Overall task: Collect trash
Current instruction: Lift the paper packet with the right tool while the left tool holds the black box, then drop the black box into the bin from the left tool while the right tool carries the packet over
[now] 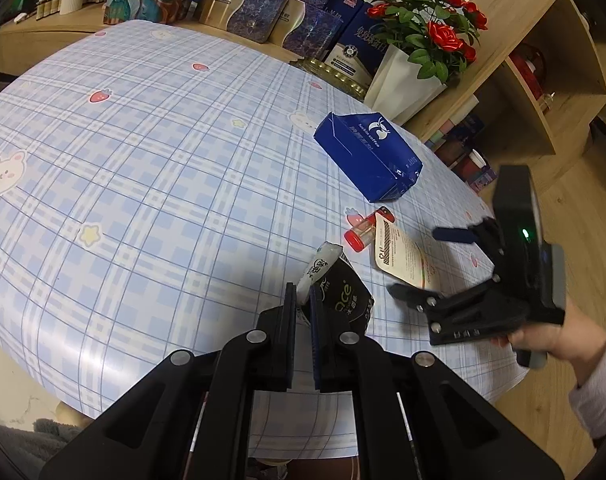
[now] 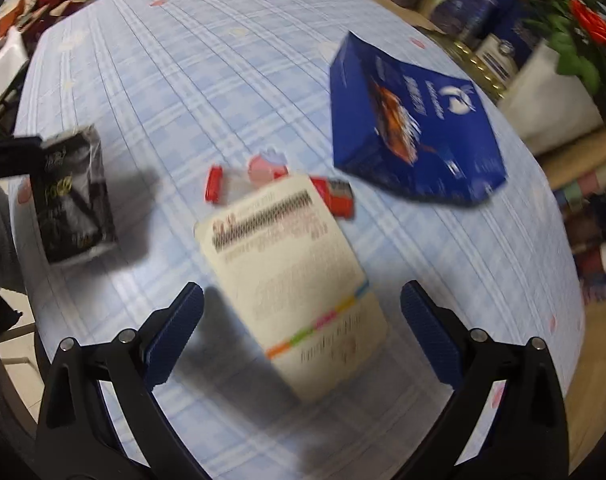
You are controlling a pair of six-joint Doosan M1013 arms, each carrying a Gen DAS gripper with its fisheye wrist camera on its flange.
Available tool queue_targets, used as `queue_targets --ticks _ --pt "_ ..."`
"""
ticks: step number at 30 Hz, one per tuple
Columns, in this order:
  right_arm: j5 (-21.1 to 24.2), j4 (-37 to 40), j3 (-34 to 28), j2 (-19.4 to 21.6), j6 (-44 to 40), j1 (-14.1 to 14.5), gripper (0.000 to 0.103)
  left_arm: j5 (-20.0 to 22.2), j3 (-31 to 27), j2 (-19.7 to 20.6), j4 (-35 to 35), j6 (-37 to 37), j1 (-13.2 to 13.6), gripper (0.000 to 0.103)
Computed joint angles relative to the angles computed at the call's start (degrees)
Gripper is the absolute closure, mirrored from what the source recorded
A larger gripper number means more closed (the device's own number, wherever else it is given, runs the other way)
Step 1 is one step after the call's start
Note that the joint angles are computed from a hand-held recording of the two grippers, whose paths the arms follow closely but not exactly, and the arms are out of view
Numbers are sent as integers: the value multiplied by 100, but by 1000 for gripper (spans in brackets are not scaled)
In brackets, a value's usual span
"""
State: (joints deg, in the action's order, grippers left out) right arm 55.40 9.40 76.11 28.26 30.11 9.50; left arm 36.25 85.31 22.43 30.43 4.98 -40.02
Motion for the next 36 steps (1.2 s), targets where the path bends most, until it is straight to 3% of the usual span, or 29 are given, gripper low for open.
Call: queue_targets --ticks 7,10,17,26,36 --pt "910 206 -649 411 153 -5 7 -16 77 -54 11 -12 42 96" --pt "1387 493 -850 547 358 -110 15 -41 115 -72 3 -51 48 96" --pt "1421 754 -638 396 502 -201 27 -23 143 -120 94 -97 1 96" --pt "701 1731 83 -89 906 -568 30 103 204 -256 349 -257 -135 96" --pt "111 2261 920 -656 775 -705 30 184 396 -489 604 -397 -362 96"
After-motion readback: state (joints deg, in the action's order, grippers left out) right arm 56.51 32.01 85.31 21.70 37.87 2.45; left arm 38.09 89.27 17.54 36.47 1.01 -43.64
